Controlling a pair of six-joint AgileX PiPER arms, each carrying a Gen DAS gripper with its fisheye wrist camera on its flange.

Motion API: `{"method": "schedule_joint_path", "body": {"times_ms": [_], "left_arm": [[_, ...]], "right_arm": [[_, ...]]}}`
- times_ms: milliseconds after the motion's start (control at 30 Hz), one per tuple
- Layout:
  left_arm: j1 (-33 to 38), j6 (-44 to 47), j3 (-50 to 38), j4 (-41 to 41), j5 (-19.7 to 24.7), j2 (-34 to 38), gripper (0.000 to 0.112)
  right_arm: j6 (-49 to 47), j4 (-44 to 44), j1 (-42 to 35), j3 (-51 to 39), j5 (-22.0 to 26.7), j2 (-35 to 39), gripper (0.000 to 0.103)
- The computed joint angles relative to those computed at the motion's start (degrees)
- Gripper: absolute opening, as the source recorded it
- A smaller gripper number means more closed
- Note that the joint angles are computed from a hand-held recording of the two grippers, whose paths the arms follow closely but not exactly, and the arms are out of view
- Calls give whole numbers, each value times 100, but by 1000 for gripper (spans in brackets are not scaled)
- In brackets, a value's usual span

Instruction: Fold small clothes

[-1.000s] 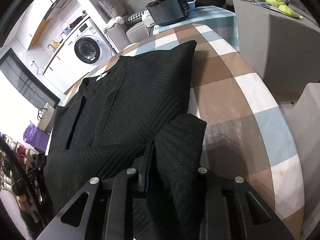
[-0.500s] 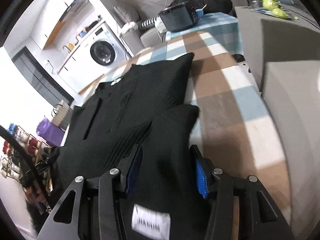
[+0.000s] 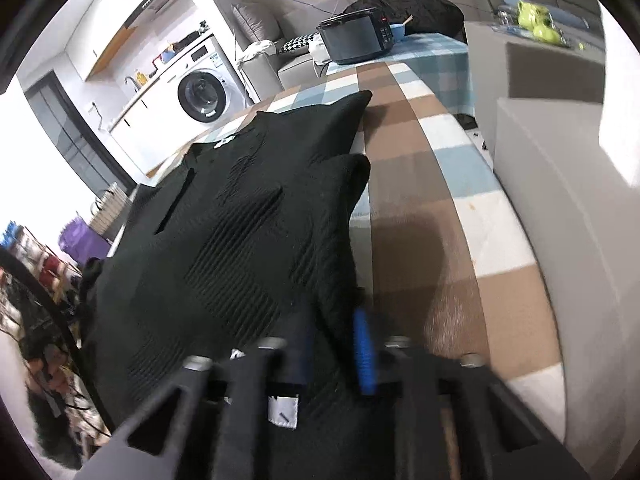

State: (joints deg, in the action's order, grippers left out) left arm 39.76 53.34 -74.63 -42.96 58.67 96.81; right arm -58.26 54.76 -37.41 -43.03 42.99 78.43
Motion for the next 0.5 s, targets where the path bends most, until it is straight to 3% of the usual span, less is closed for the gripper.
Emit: {"method": "schedule_joint_path", "body": {"times_ms": [100,233,367,500], "left_arm": [[73,41,-231,-292,134,20,5],[41,-97,-660,-576,233,97,2],[-150,-457,-1445,-658,163,430,0],[-410,-1243,-2599,-364,136,1172,0]], "right_arm": [[-720,734,-395,87,475,-352,5],[-800,1172,-528,-213,665,-529,5],[-796,1532,-344,-630,498,-401,5],[-465,1622,109,-1033,-93,25,4]]}}
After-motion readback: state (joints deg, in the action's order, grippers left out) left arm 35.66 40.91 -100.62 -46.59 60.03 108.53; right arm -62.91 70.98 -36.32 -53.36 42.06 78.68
